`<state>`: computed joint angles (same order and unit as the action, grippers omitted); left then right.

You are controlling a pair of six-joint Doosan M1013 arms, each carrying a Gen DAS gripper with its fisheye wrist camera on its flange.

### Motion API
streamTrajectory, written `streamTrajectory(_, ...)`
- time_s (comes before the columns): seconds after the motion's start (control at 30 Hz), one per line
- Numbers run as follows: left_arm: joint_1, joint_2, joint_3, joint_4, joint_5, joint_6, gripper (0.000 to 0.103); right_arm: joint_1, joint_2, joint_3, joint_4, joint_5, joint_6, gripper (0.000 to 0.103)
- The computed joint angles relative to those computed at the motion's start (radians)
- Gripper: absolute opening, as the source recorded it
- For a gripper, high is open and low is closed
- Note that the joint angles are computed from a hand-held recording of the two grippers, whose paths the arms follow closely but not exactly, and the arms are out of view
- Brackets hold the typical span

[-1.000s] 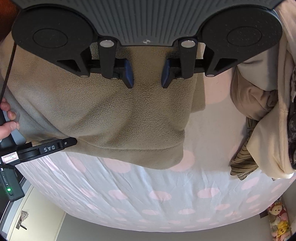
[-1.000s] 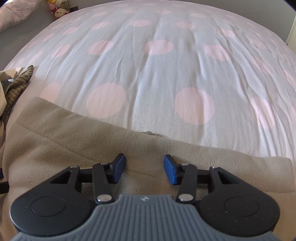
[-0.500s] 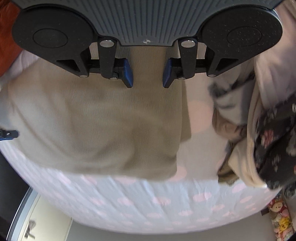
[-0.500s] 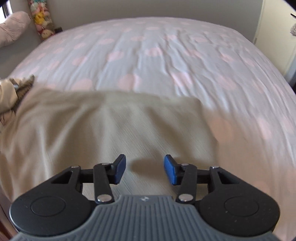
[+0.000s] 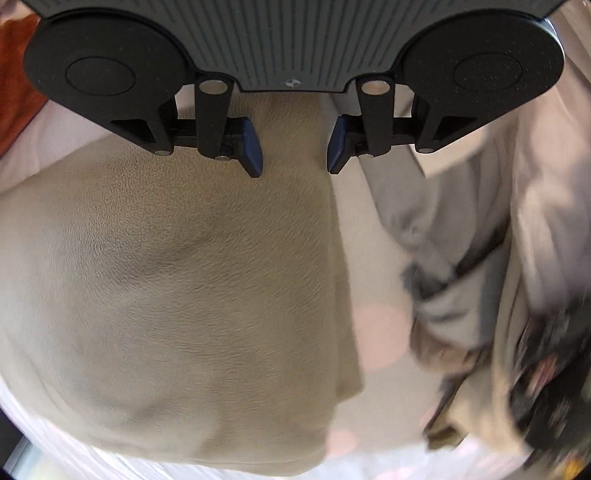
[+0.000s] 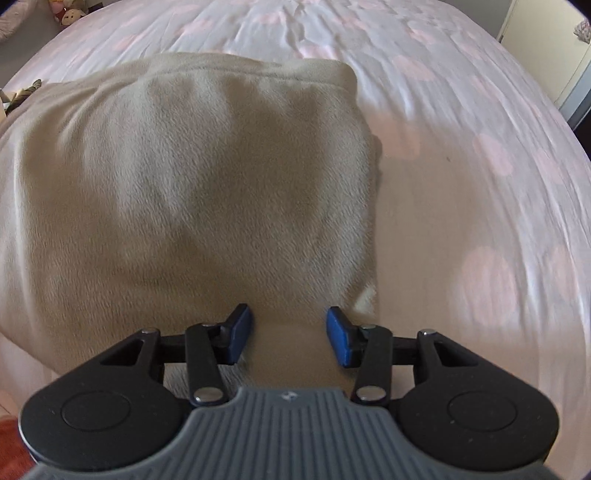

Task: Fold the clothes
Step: 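Move both grippers to the edge of the folded khaki hoodie bundle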

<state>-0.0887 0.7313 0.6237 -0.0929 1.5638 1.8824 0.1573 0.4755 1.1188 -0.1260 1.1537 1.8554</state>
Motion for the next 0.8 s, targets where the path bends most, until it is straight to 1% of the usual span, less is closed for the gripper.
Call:
streamTrajectory(0.07,0.009,0.007,-0.017,-0.015,0.034,-0.026,0.040,-0.011,-0.027,0.037,0.024,-0.028,0.034,0.048)
streamTrajectory(0.13,0.011,0.011,-0.035,-0.010,0.071,-0.028,0.041,-0.019,-0.054,0.073,0.045,-0.061,0.071,0.048)
streamTrajectory(0.17,0.011,0.007,-0.034,-0.002,0.075,-0.019,0.041,-0.021,-0.068,0.089,0.048,-0.076,0.085,0.048)
streamTrajectory(0.23,0.017,-0.018,-0.008,-0.009,0.045,0.006,0.041,-0.020,-0.098,0.120,0.049,-0.109,0.115,0.050)
streamTrajectory(0.3,0.031,-0.046,0.026,-0.052,-0.004,0.022,0.042,-0.021,-0.130,0.153,0.054,-0.151,0.144,0.052)
streamTrajectory(0.33,0.041,-0.058,0.040,-0.087,-0.029,0.030,0.044,-0.020,-0.147,0.171,0.057,-0.176,0.160,0.060)
streamTrajectory(0.37,0.051,-0.066,0.050,-0.122,-0.050,0.033,0.047,-0.020,-0.164,0.187,0.056,-0.196,0.177,0.065)
streamTrajectory(0.4,0.059,-0.068,0.053,-0.148,-0.067,0.031,0.048,-0.022,-0.179,0.201,0.055,-0.214,0.192,0.071)
streamTrajectory(0.43,0.064,-0.067,0.051,-0.163,-0.078,0.025,0.049,-0.029,-0.189,0.213,0.056,-0.226,0.198,0.071)
streamTrajectory(0.47,0.067,-0.063,0.045,-0.173,-0.083,0.016,0.053,-0.038,-0.198,0.223,0.062,-0.237,0.203,0.071)
streamTrajectory(0.5,0.066,-0.051,0.030,-0.174,-0.074,-0.002,0.058,-0.047,-0.203,0.230,0.081,-0.245,0.205,0.071)
streamTrajectory(0.53,0.062,-0.030,-0.001,-0.175,-0.047,-0.026,0.059,-0.056,-0.208,0.237,0.100,-0.253,0.207,0.071)
streamTrajectory(0.6,0.061,0.024,-0.088,-0.185,0.033,-0.065,0.059,-0.076,-0.216,0.251,0.145,-0.270,0.209,0.072)
streamTrajectory(0.63,0.062,0.036,-0.108,-0.194,0.057,-0.078,0.059,-0.089,-0.215,0.262,0.188,-0.282,0.205,0.072)
streamTrajectory(0.67,0.063,0.047,-0.124,-0.203,0.076,-0.089,0.057,-0.097,-0.214,0.269,0.225,-0.291,0.198,0.072)
streamTrajectory(0.7,0.065,0.054,-0.132,-0.216,0.085,-0.095,0.052,-0.106,-0.217,0.282,0.265,-0.304,0.185,0.072)
streamTrajectory(0.73,0.067,0.061,-0.140,-0.231,0.094,-0.099,0.051,-0.112,-0.221,0.296,0.302,-0.316,0.166,0.072)
streamTrajectory(0.8,0.066,0.066,-0.146,-0.238,0.100,-0.098,0.034,-0.126,-0.229,0.325,0.383,-0.341,0.125,0.072)
